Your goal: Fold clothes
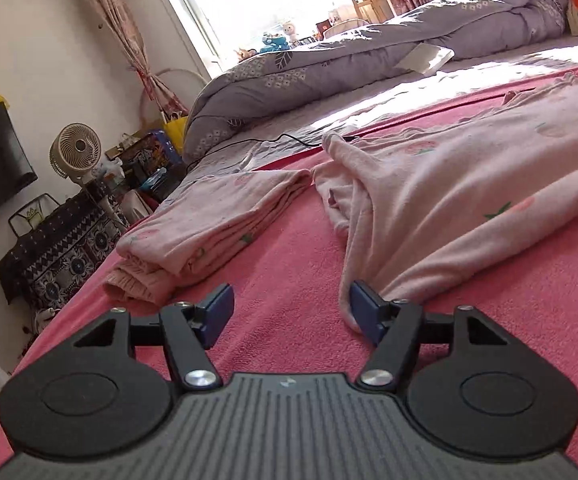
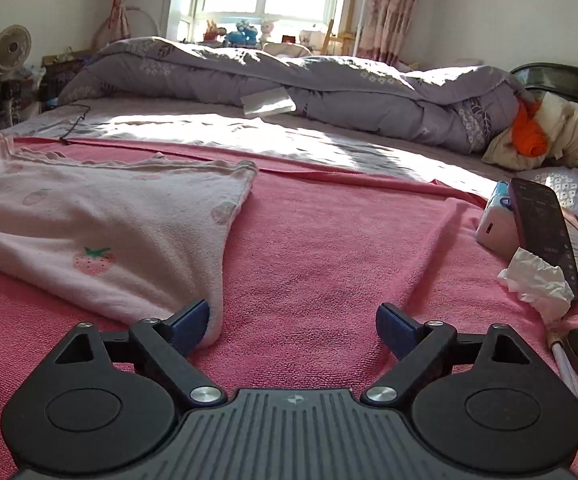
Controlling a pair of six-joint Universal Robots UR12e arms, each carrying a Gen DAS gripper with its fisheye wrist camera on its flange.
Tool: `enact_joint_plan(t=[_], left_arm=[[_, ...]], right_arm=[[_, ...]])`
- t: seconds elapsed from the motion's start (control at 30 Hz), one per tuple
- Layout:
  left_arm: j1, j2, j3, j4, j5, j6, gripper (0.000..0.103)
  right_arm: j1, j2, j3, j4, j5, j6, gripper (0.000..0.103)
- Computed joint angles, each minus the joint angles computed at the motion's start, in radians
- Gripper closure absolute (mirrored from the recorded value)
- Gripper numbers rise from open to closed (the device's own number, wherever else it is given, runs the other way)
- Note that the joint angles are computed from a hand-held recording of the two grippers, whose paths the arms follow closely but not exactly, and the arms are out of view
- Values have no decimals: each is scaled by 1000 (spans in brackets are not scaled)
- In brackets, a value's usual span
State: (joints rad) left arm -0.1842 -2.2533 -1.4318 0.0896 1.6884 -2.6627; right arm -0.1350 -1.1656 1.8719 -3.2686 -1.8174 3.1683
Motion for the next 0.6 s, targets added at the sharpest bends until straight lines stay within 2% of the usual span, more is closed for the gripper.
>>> enact_joint_plan(t=[0.07,0.13,0.17,0.2,0.23,0.3,0.33,0.37,0.4,0.43,0.47,0.5,0.53,0.57,0.6], left_arm=[[-7,4,-2,28,12,51,35],[-30,-10,23,91,79,35,36],[-31,-15,34,120,69,18,37],[-32,-11,45,117,17,-40,37],[-25,-3,55,102,-77,-113,37],[-10,-5,94,14,-286,-255,36],[-7,-11,120,-29,-375,-327,35],[-11,-31,166,-114,-423,-368,34],[-13,-49,197,-170,-428,-371,34],[-24,-66,228,-226,-391,-373,34],[-37,-86,257,-279,-313,-345,34],[-47,-114,288,-328,-220,-311,34],[-56,-118,294,-342,-170,-318,34],[-56,-118,291,-350,-161,-332,34],[-50,-111,277,-328,-173,-306,34]], right_arm=[[-1,-6,9,-40,36,-3,15],[-12,0,5,-137,139,39,15],[-18,5,0,-184,190,65,14],[-22,19,-23,-212,247,108,14],[-26,39,-52,-232,303,150,14],[-25,88,-122,-242,385,208,14],[-23,117,-169,-216,436,226,14],[-20,131,-204,-153,461,222,14],[-12,150,-243,-49,447,214,13],[-3,171,-287,56,429,211,12],[5,194,-328,142,413,208,12],[6,188,-341,187,411,184,8],[9,189,-346,189,408,166,0],[14,189,-347,203,393,144,0],[19,188,-349,224,379,121,0]])
